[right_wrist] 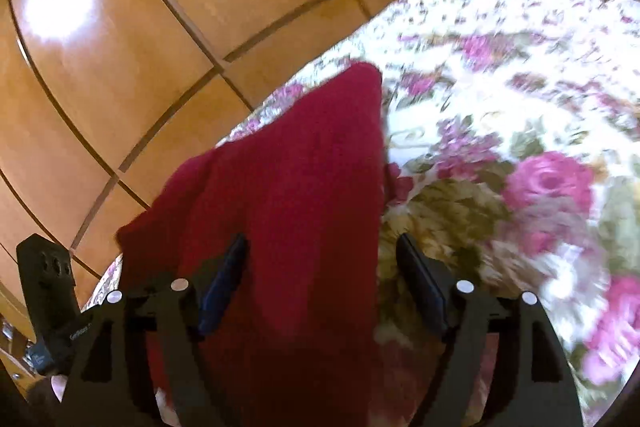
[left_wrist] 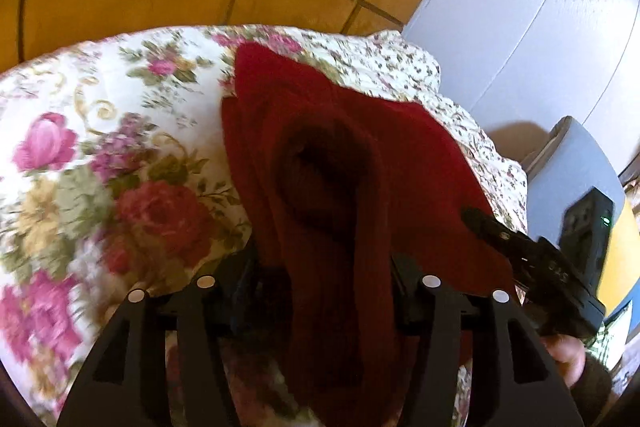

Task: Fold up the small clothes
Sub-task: 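Lower the folded sweater onto the bedspread and open both grippers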

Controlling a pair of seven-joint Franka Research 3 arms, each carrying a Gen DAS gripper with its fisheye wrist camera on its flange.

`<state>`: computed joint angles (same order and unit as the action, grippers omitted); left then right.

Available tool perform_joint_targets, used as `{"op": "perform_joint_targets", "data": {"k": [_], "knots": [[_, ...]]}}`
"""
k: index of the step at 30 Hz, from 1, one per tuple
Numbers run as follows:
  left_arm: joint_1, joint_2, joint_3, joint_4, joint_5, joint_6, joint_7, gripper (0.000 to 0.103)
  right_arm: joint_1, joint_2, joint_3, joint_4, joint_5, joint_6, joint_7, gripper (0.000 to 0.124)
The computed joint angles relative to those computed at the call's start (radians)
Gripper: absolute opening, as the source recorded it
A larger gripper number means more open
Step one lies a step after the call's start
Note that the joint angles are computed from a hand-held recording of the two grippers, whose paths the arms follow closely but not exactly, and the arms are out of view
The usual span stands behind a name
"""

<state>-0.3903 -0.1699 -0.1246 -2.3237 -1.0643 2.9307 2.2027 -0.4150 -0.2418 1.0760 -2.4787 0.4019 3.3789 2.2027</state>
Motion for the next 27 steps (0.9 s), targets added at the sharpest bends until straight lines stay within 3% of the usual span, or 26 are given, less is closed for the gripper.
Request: {"op": "perform_joint_targets", "data": {"k": [1, 3, 5, 8, 10, 13, 15, 17, 18, 19, 22, 23, 27], "knots": [[-0.007, -0.024, -0.001, -0.018, -0.024, 0.013, 0.005, 0.053, 0.072, -0.041, -0.062, -0.030, 0.015, -0.003, 0.015, 0.077], [-0.032, -0.062, 0.014, -0.043, -0.103, 0.028, 0.033, 0.053, 0.138, -0.116, -0.107, -0.075, 0.047, -0.020, 0.047, 0.078], [-0.012, -0.078, 0.000, -0.069, -0.031, 0.026, -0.081, 0.053, 0.192, -0.187, -0.140, -0.114, 0.061, -0.068, 0.095, 0.079], [-0.012, -0.067, 0.016, -0.087, 0.022, 0.017, -0.167, 0.053, 0.165, -0.259, -0.119, -0.098, 0.021, -0.240, 0.144, 0.079], [-0.041, -0.068, 0.038, -0.101, -0.020, 0.030, -0.130, 0.053, 0.139, -0.259, -0.102, -0.077, -0.034, -0.335, 0.154, 0.079], [-0.047, -0.073, 0.036, -0.115, 0.007, 0.047, -0.126, 0.053, 0.075, -0.288, -0.039, -0.078, -0.103, -0.344, 0.210, 0.085], [-0.013, -0.088, 0.005, -0.132, 0.132, 0.048, -0.226, 0.053, 0.066, -0.302, -0.037, -0.066, -0.134, -0.389, 0.238, 0.087], [0.019, -0.109, -0.024, -0.152, 0.254, 0.052, -0.332, 0.060, 0.094, -0.311, -0.066, -0.062, -0.141, -0.427, 0.270, 0.089], [0.063, -0.137, -0.066, -0.177, 0.345, 0.055, -0.424, 0.064, 0.105, -0.324, -0.077, -0.062, -0.148, -0.443, 0.286, 0.091], [0.078, -0.155, -0.079, -0.192, 0.386, 0.055, -0.470, 0.072, 0.115, -0.351, -0.083, -0.062, -0.157, -0.469, 0.307, 0.096], [0.081, -0.224, -0.081, -0.240, 0.445, 0.036, -0.566, 0.085, 0.158, -0.422, -0.103, -0.073, -0.187, -0.514, 0.358, 0.100], [0.111, -0.259, -0.110, -0.263, 0.490, 0.027, -0.626, 0.092, 0.174, -0.432, -0.113, -0.073, -0.197, -0.524, 0.367, 0.100], [0.206, -0.380, -0.213, -0.335, 0.636, 0.006, -0.789, 0.099, 0.209, -0.479, -0.120, -0.046, -0.259, -0.590, 0.411, 0.101]]}}
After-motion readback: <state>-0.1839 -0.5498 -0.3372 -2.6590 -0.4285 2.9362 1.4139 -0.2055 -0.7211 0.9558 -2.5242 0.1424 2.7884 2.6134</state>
